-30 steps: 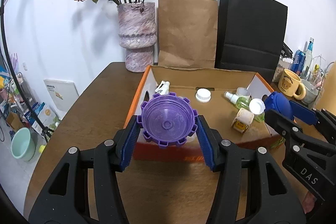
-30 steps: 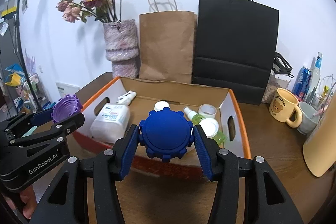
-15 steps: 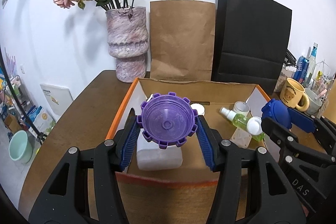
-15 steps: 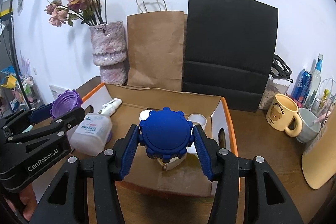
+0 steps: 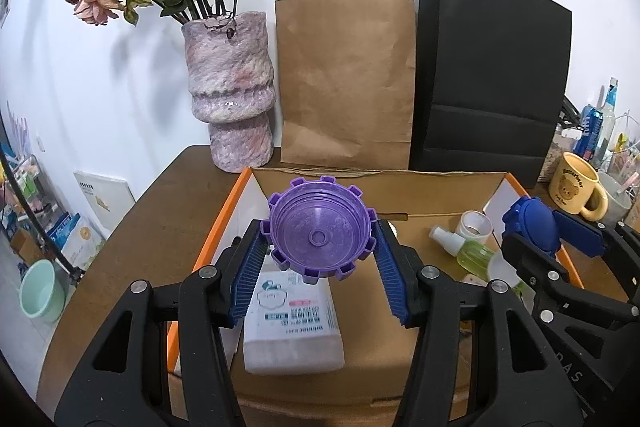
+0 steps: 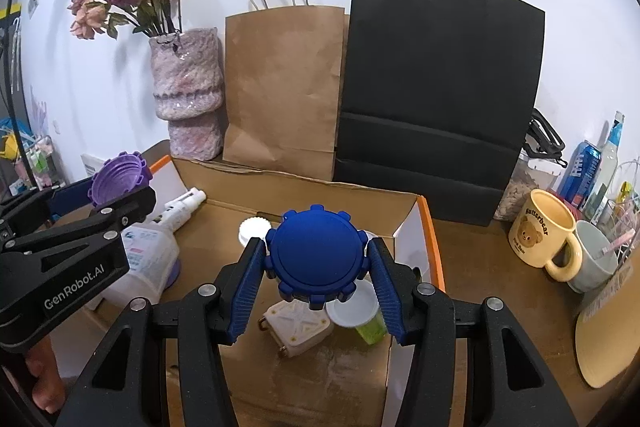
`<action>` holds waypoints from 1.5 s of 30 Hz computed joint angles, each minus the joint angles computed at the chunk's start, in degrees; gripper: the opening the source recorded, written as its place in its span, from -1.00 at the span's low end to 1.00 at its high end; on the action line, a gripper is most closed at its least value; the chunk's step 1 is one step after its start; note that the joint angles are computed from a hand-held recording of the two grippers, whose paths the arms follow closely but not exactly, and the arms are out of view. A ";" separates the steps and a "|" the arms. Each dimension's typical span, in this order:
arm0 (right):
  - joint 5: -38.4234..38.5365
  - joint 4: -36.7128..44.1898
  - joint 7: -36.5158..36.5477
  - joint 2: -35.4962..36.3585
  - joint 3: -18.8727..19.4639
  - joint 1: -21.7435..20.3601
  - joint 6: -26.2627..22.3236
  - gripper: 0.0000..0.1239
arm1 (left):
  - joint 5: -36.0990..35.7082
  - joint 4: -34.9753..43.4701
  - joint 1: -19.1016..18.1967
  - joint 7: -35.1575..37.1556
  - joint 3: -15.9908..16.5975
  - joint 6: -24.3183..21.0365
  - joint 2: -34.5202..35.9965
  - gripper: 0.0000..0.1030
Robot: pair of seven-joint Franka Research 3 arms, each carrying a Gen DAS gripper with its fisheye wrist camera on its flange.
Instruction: Organize rigid objects
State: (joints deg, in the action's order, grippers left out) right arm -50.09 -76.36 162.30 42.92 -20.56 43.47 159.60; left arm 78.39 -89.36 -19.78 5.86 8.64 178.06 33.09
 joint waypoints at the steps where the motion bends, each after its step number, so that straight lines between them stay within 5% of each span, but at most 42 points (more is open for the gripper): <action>1: 0.44 0.58 -0.66 0.40 0.34 -0.42 -0.18 -0.08 | -0.60 0.31 0.25 0.76 -0.32 -0.17 0.27 -0.03; 17: 10.19 5.07 -10.28 4.64 1.67 -2.86 -1.16 -0.07 | -14.53 4.00 -0.34 14.10 1.19 -0.88 4.61 0.03; 19: 11.64 5.15 -11.68 4.77 2.12 -3.28 -1.35 0.00 | -16.43 3.72 -0.44 15.04 1.72 -0.37 4.62 0.61; 21: 12.81 4.90 -12.38 4.83 2.08 -3.38 -1.12 0.51 | -16.42 3.50 -2.44 12.64 4.88 0.77 4.62 0.93; 22: 12.88 4.53 -12.09 4.76 1.49 -3.03 -0.68 0.52 | -15.96 3.36 -3.42 11.01 6.66 2.13 4.60 0.98; 34: 12.78 2.81 -10.12 3.94 -1.53 -0.92 0.52 0.52 | -22.77 1.70 -5.79 14.49 10.60 4.53 4.43 1.00; 45: 10.83 1.06 -7.36 2.74 -2.80 0.03 1.14 0.52 | -28.60 -0.91 -11.34 17.68 17.41 7.93 4.35 1.00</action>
State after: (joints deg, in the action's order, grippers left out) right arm -39.26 -75.30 154.94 45.66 -23.36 43.50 160.75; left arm 49.79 -90.28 -31.12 23.54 26.05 186.00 37.44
